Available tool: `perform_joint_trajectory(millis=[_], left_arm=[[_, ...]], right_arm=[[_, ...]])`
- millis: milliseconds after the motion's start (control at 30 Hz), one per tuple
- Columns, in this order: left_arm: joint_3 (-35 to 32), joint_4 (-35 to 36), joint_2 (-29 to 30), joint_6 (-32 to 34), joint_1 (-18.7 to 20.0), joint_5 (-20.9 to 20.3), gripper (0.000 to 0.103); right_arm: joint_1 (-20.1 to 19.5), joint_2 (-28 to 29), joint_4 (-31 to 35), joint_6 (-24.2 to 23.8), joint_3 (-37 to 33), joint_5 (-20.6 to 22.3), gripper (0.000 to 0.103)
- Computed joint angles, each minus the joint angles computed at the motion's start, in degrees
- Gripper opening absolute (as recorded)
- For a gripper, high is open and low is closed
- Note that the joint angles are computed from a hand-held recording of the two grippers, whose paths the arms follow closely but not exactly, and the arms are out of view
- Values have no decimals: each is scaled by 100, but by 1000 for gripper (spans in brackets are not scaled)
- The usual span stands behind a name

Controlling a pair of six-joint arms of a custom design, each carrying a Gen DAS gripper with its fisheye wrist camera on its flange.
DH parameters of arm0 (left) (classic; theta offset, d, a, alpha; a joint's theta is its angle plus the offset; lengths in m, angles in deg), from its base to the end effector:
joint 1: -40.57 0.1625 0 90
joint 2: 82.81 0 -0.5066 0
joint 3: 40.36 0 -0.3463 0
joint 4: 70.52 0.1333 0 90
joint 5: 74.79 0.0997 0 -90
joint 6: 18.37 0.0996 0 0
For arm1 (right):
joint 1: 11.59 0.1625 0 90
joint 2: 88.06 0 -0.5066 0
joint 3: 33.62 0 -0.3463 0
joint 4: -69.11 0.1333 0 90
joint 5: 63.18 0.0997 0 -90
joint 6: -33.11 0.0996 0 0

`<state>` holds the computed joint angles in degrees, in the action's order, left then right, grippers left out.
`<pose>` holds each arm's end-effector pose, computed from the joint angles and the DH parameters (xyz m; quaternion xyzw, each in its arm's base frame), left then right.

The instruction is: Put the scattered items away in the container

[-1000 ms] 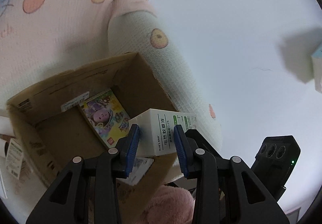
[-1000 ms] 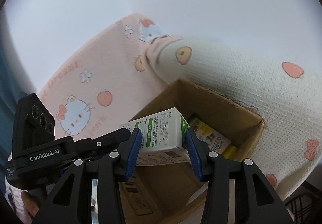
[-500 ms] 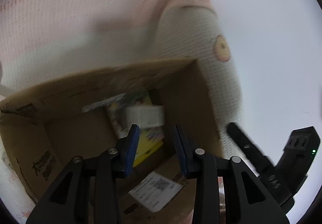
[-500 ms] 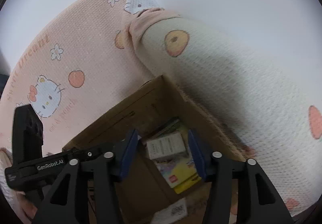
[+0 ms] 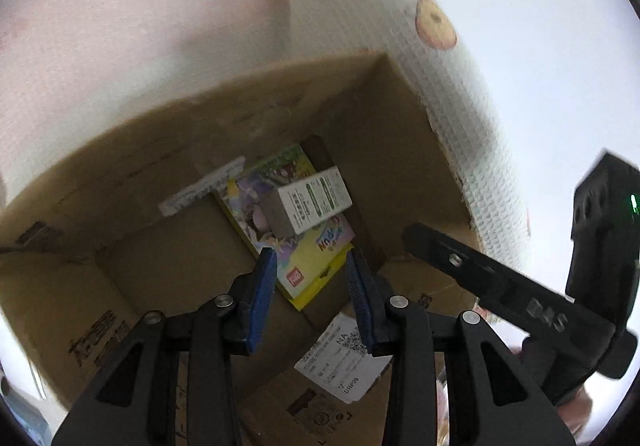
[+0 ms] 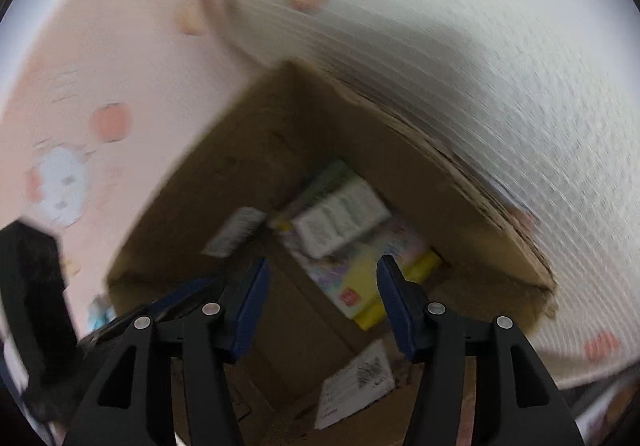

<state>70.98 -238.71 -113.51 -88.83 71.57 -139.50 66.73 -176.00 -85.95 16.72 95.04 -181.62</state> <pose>-0.4132 -0.4534 -0.0148 -0.0927 0.9711 -0.1890 0.1123 0.0016 -0.4166 0.4042 -0.0128 -0.9489 0.1400 0.2825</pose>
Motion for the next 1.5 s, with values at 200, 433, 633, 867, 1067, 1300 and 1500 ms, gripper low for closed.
perform_joint_trajectory(millis=[200, 433, 633, 867, 1067, 1300, 1500], left_arm=[[-502, 847, 107, 837, 141, -280, 10], [-1073, 1369, 476, 1352, 581, -488, 7], [-1113, 1381, 615, 1066, 825, -541, 7], [-1239, 1690, 669, 1452, 780, -105, 7], [-1511, 1971, 578, 3024, 786, -309, 25], [-2188, 3642, 742, 3981, 581, 93, 28], [-2608, 4299, 872, 4032, 645, -65, 29]], right_arm=[[-427, 223, 264, 1361, -143, 307, 22], [-595, 581, -600, 2177, 189, 415, 19], [-754, 970, -1222, 2914, 248, 241, 19], [-1134, 1033, -3319, 3658, 965, 1124, 19], [-1504, 981, -4798, 4569, 1837, 2165, 19], [-447, 1444, -4142, 3810, 1215, -251, 19], [-319, 1668, -3113, 2560, 608, -1437, 19]])
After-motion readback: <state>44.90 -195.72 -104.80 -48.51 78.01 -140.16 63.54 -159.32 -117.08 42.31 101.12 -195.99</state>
